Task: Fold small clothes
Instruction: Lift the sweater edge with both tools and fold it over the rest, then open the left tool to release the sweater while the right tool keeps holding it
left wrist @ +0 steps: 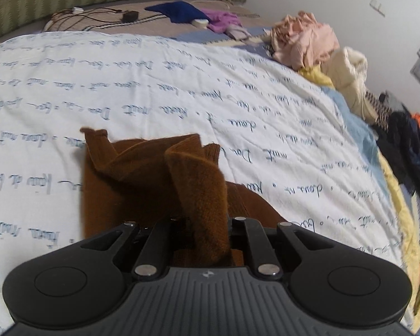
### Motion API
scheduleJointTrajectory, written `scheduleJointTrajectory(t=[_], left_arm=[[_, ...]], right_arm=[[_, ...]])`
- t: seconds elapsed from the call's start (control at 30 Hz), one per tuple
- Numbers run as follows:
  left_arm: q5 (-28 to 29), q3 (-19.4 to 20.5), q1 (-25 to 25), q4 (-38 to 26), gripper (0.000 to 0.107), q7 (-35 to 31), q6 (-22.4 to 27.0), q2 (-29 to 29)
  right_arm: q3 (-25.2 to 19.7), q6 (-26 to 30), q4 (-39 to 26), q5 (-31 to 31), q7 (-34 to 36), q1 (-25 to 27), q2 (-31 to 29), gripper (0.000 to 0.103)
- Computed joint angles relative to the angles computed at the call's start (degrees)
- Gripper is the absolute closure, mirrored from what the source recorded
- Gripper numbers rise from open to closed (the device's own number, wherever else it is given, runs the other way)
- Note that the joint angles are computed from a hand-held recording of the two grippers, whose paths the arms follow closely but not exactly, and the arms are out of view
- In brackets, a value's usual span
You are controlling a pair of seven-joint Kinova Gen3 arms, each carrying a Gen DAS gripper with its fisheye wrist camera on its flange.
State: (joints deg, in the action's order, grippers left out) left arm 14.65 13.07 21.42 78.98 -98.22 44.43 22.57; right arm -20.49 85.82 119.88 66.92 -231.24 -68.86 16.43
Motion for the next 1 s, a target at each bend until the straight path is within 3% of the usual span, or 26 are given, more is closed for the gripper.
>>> scheduleJointTrajectory(t=[0.1,0.23,0.4,0.5,0.57,0.6,0.67,0.9,1.0], left_arm=[[-2.23,-0.58,2.49,-0.66,0.095,1.69,-0.3,1.21],[-5.07,-0.85,5.12,-1.91,0.095,3.01,-0.03,2.86],[-7.32,-0.87,6.97,-2.33,0.091,3.25,-1.52,4.54],[-4.6,1.05,4.83,-1.9,0.069,1.0,-2.95,4.76],[-2.63,2.26,3.24,-0.09,0.038,-0.04,-5.98,3.99],[-1.12,1.87,3.01,1.44,0.034,-0.96,-8.31,3.04],[-0.01,2.79,1.77,3.67,0.033,-2.34,-12.14,1.76],[2.36,1.87,-1.99,10.42,0.033,-6.89,-16.29,-3.59],[4.77,6.44,-9.05,17.72,0.033,-13.75,-20.0,-7.77]], right_arm=[[-3.1,-1.43,2.8,0.04,-6.4,2.37,-1.06,0.096],[0.25,-6.88,7.45,0.8,-15.72,-0.23,-3.7,0.096],[-2.39,-10.6,11.3,2.76,-24.0,2.7,-4.93,0.094],[-2.79,-11.82,12.58,3.58,-26.58,3.25,-5.27,0.093],[-2.99,-12.55,13.01,4.02,-27.79,3.59,-5.35,0.093],[-3.03,-13.01,13.28,4.28,-28.31,3.8,-5.4,0.093],[-3.11,-13.37,13.76,4.75,-29.52,3.99,-5.36,0.093],[-3.48,-15.14,15.84,6.64,-33.14,4.86,-6.34,0.09],[-4.02,-16.41,17.58,7.92,-35.9,5.27,-7.96,0.083]])
